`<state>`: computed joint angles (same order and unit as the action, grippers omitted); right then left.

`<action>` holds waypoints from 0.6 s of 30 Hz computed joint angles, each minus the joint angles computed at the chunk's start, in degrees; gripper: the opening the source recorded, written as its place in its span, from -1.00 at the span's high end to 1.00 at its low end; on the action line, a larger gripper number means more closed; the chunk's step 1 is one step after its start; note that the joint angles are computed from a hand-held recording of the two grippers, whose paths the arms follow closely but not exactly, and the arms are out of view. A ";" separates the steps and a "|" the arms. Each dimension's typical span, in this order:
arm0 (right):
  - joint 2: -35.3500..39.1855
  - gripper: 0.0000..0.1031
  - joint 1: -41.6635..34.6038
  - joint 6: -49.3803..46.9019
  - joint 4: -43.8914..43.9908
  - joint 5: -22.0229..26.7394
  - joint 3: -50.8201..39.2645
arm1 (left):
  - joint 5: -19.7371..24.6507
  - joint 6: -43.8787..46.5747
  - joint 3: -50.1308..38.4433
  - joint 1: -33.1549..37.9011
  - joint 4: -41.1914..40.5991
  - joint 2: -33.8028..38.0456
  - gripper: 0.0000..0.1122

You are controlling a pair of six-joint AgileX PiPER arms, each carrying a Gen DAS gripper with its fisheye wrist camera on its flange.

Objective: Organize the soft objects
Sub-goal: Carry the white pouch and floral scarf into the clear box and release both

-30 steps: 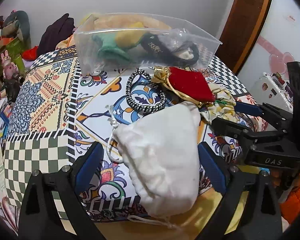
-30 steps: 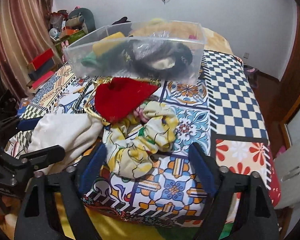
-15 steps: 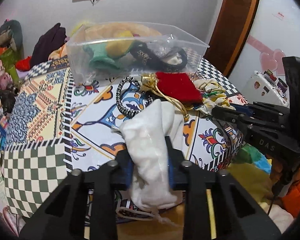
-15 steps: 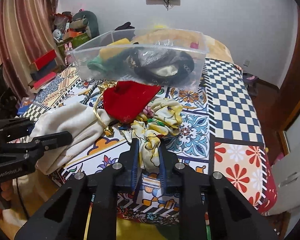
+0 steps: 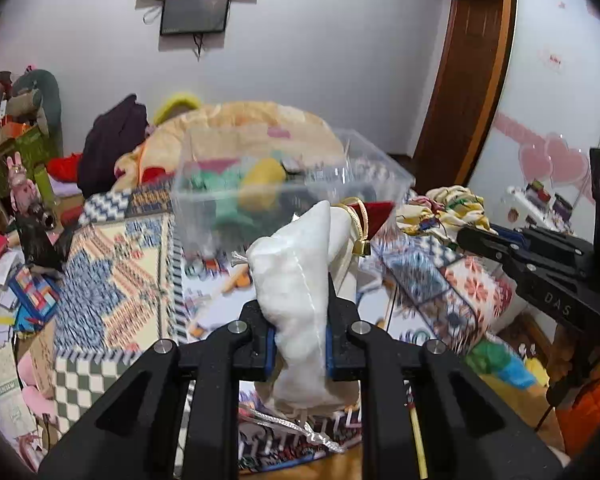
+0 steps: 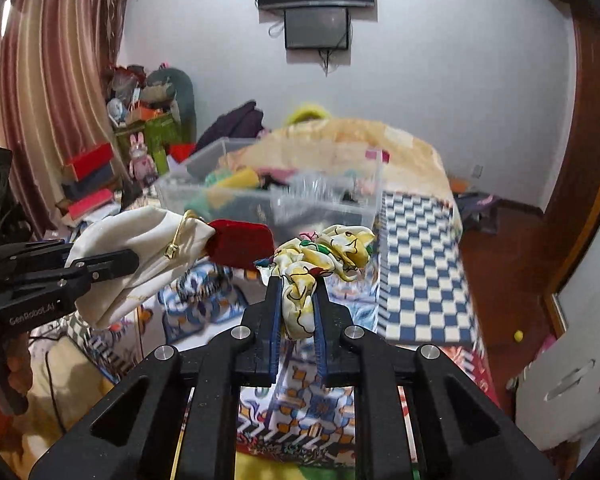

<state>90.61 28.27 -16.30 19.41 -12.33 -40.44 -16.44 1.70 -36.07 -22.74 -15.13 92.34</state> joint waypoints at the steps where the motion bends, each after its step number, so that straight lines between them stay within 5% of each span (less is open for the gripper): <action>1: -0.19 0.76 0.38 -1.26 1.39 -0.20 -0.17 | 0.10 -0.08 -0.33 0.39 0.36 -0.74 0.69; 10: 1.46 0.76 1.53 -2.34 1.79 -2.82 -4.32 | 0.02 7.04 -4.50 0.92 -3.32 -2.72 0.69; 18: 5.08 0.76 1.56 2.57 -3.13 -3.43 -9.73 | 1.07 -0.93 -11.71 4.79 4.57 1.26 0.69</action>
